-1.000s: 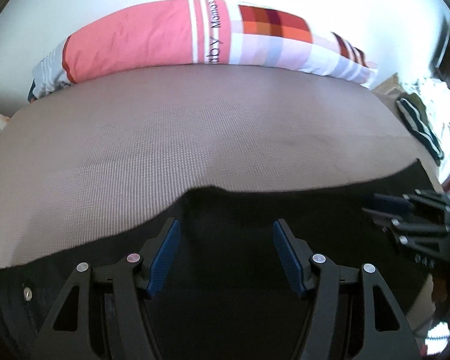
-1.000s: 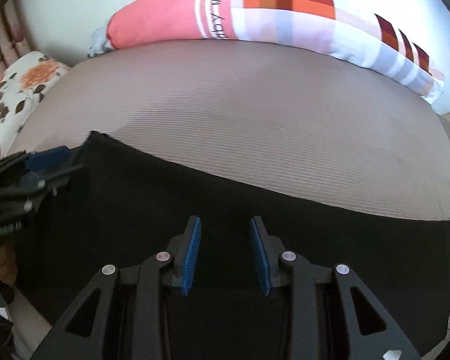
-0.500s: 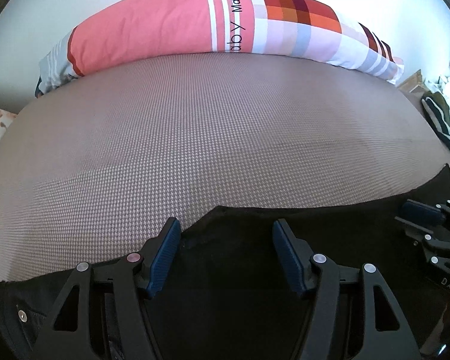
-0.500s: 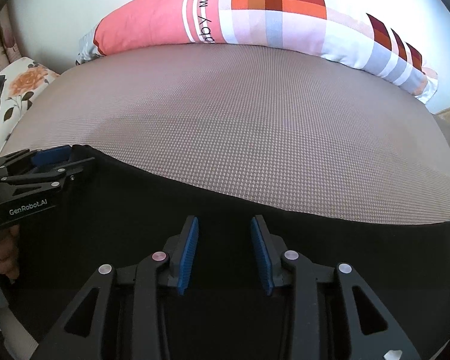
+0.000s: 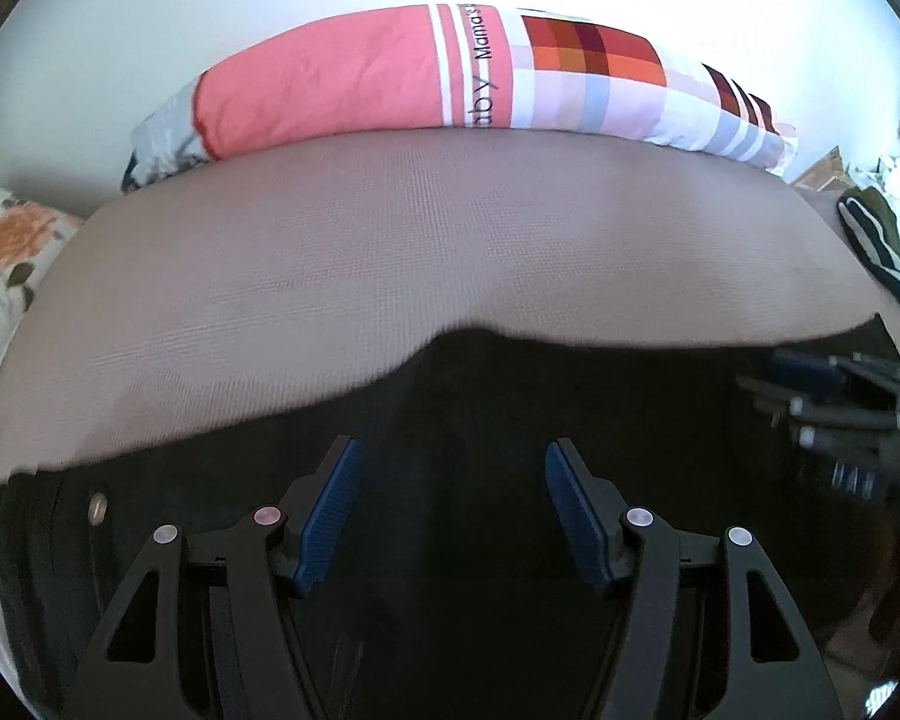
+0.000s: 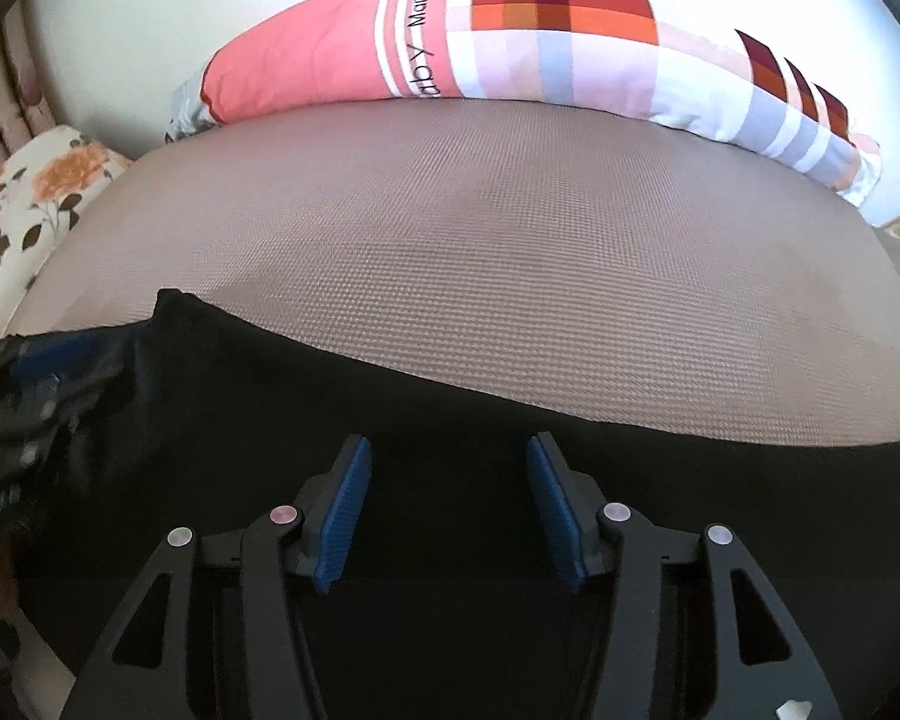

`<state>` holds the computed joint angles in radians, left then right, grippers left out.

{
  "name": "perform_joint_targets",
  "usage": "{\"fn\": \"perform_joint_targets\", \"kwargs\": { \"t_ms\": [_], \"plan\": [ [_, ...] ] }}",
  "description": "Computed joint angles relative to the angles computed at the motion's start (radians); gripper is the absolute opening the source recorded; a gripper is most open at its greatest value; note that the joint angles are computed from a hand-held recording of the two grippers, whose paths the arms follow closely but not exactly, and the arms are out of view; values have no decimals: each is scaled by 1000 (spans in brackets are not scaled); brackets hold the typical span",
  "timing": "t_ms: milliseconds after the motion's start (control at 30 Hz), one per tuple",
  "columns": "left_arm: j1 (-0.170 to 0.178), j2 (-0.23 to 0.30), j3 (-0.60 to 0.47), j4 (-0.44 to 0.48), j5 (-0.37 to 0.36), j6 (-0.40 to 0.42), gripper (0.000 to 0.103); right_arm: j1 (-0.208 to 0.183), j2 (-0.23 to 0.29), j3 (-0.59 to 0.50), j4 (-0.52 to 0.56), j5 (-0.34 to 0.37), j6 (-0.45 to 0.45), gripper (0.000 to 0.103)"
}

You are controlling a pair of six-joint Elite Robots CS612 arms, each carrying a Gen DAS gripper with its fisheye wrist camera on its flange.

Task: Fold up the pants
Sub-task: 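Smooth the folded jeans flat with both grippers open, then grasp the black jeans leg hem corner with the right gripper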

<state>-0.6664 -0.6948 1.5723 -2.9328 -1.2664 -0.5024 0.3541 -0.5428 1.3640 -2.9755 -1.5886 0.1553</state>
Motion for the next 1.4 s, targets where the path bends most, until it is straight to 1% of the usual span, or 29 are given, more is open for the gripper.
{"fn": "perform_joint_targets", "kwargs": {
  "t_ms": [100, 167, 200, 267, 367, 533, 633, 733, 800, 867, 967, 1033, 1067, 1100, 1133, 1200, 1233, 1300, 1400],
  "plan": [
    [-5, -17, 36, 10, 12, -12, 65, -6, -12, 28, -21, -21, -2, 51],
    [-6, -23, 54, 24, 12, -18, 65, -15, -24, 57, -36, -48, 2, 51],
    [-8, -27, 64, 34, 27, -28, 65, -19, -29, 69, -41, -57, 2, 51],
    [-12, -32, 79, 28, 48, -38, 65, -33, -42, 101, -44, -84, 11, 51],
    [-11, -40, 93, 23, 42, -57, 65, -61, -63, 155, -64, -104, 41, 51],
    [-17, -45, 88, 58, 58, -72, 65, -105, -103, 256, -106, -184, 66, 52],
    [-22, -53, 93, 44, 46, -81, 65, -132, -128, 314, -124, -215, 96, 52],
    [-30, -59, 96, 26, 22, -69, 65, -163, -153, 370, -132, -256, 121, 52],
    [-37, -59, 88, 31, -3, -51, 65, -188, -170, 399, -129, -237, 133, 52],
    [-45, -57, 81, 30, -19, -32, 65, -214, -187, 423, -119, -207, 140, 52],
    [-55, -50, 61, 37, -48, 1, 65, -267, -207, 453, -113, -59, 127, 52],
    [-61, -43, 45, 48, -54, 18, 65, -305, -214, 472, -134, 73, 114, 52],
    [-65, -40, 38, 53, -45, 28, 65, -318, -215, 478, -139, 122, 112, 54],
    [-71, -35, 28, 61, -34, 44, 65, -341, -216, 483, -139, 198, 114, 54],
    [-72, -31, 20, 68, -35, 50, 65, -354, -215, 486, -141, 248, 120, 54],
    [-72, -24, 5, 78, -52, 51, 65, -379, -211, 488, -130, 345, 125, 55],
    [-71, -20, -3, 81, -63, 51, 65, -398, -207, 487, -126, 403, 135, 54],
    [-73, -13, -16, 90, -68, 55, 65, -423, -198, 483, -116, 484, 148, 53],
    [-76, -5, -32, 104, -76, 63, 65, -451, -187, 470, -78, 580, 126, 53]
  ]
}}
